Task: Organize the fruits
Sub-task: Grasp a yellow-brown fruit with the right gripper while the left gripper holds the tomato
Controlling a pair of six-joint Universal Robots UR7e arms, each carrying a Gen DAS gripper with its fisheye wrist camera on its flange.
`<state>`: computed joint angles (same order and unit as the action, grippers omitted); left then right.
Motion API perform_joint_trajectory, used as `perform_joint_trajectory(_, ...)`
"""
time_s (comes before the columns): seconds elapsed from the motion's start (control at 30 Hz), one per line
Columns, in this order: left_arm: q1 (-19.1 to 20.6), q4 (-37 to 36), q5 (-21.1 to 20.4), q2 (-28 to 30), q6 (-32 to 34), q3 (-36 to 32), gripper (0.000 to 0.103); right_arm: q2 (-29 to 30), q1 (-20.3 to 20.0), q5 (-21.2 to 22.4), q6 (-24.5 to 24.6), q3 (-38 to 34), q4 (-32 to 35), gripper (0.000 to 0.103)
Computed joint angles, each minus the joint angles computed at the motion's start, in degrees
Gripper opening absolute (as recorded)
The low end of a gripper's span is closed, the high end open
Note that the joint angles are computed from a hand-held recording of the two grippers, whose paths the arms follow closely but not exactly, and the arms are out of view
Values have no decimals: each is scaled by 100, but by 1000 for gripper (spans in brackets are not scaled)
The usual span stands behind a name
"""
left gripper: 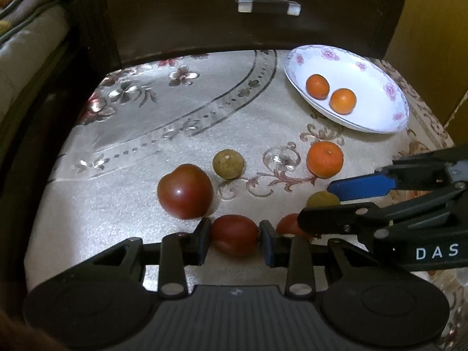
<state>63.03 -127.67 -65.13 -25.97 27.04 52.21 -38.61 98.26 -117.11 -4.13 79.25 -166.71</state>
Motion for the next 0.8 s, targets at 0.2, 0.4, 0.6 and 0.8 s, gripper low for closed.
perform_joint_trajectory(0.2,37,148,-117,19,-298,-122,41,-66,-21,151,285,108,20,31)
perform_joint_trajectory(0.4,36,134,-146,-5,-334,-114,41,-168,29,9,381,220,-10,15)
perform_joint_trajectory(0.6,49,190,-167,25,-396,-204,41,-168,139,-301,48,294,-110,14)
perform_joint_trajectory(0.8,46,238,-129,47,-375,-212,41,-141,193,-364,-314,282,-125,14)
